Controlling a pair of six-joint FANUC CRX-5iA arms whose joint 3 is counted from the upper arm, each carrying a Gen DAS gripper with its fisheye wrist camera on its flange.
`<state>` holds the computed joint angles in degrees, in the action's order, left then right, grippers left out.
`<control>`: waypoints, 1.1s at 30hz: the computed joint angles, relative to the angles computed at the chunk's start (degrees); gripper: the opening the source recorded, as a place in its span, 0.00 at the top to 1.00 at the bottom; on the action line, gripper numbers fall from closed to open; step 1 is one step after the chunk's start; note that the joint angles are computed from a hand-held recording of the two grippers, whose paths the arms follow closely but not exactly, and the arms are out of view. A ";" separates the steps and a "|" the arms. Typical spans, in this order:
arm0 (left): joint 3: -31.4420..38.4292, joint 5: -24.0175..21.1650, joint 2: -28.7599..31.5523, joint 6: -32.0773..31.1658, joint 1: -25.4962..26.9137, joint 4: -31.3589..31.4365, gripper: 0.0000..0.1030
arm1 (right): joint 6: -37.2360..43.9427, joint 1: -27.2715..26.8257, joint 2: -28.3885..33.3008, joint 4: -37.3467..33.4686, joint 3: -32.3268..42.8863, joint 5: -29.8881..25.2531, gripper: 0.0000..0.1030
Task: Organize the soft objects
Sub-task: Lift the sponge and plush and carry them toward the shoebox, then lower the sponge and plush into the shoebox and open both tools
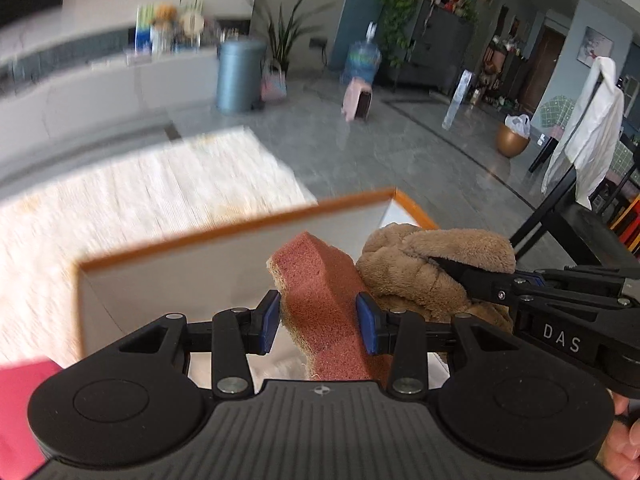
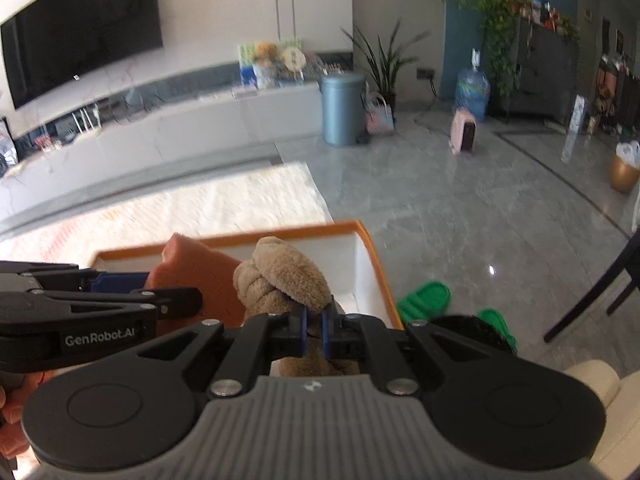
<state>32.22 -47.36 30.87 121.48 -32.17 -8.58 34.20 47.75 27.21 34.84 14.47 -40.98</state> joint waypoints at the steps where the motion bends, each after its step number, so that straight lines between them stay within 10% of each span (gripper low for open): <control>1: -0.08 -0.13 0.44 -0.40 0.39 1.56 0.55 | 1.42 -0.16 0.48 -2.00 1.11 -1.17 0.96; 15: 2.13 -6.73 4.10 -4.10 2.11 9.99 0.61 | 16.63 -1.44 7.27 -21.07 14.67 -14.53 0.96; 26: 6.54 -11.90 4.30 0.49 0.79 5.52 0.48 | 17.66 -1.12 7.13 -20.68 15.63 -16.40 0.79; 33: -1.15 -7.06 -2.76 5.63 -1.02 1.23 0.41 | 13.73 0.78 3.10 -14.81 9.85 -13.03 0.61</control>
<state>31.07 -54.42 28.11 127.11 -33.19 -7.35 47.93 48.53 30.32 20.03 24.32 -54.01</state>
